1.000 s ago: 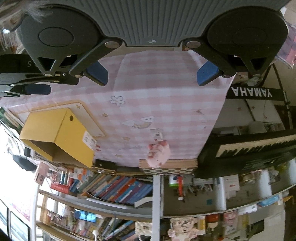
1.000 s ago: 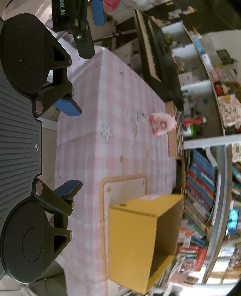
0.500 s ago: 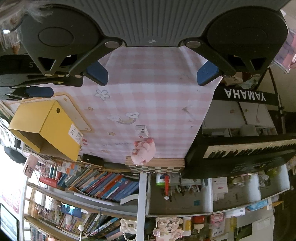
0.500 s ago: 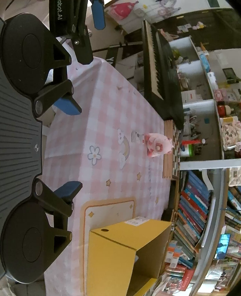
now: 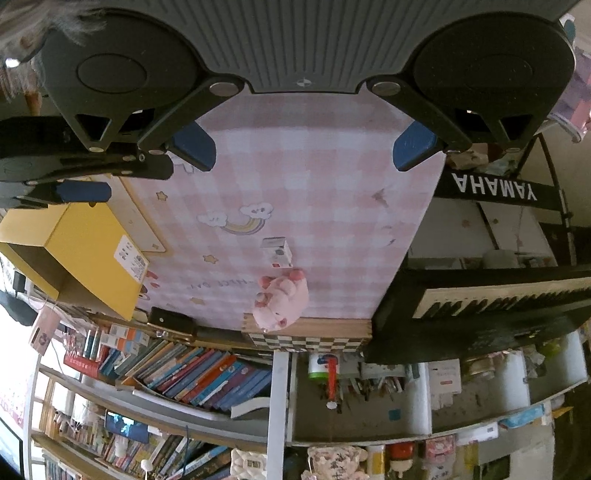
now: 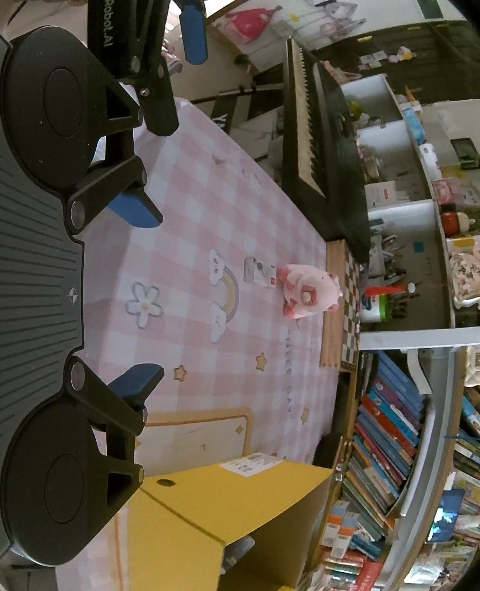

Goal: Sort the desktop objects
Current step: 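Withdraw both open grippers from the box toward the pink pig, then grasp the small white card box with the left gripper while the right gripper grasps the pink pig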

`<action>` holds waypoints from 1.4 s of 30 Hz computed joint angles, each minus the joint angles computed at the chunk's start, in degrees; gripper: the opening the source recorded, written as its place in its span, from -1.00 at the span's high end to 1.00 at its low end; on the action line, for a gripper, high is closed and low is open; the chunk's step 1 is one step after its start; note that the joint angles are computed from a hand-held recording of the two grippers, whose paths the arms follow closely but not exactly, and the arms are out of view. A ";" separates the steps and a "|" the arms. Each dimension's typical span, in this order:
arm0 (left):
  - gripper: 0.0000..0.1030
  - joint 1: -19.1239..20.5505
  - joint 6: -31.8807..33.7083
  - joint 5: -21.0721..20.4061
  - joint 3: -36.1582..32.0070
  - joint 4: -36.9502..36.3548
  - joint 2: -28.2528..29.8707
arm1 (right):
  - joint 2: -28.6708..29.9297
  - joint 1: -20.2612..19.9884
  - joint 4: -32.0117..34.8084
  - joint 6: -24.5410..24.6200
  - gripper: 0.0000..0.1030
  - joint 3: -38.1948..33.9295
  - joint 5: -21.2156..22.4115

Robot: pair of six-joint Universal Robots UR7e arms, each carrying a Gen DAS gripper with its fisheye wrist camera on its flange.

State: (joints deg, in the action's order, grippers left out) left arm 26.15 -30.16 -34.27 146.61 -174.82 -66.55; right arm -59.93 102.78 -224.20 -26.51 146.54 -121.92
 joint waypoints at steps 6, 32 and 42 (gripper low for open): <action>-1.00 4.09 6.09 -0.98 -4.88 -4.49 4.79 | -1.12 -2.54 4.29 -1.39 -0.62 -3.82 2.02; -0.61 15.78 22.40 -6.35 -23.72 -8.70 18.71 | -0.59 -8.00 18.85 -5.06 -0.71 -19.46 9.61; -0.06 20.45 28.71 -8.77 -33.80 -8.11 26.65 | 2.03 -8.48 22.34 -6.30 -0.71 -26.08 10.92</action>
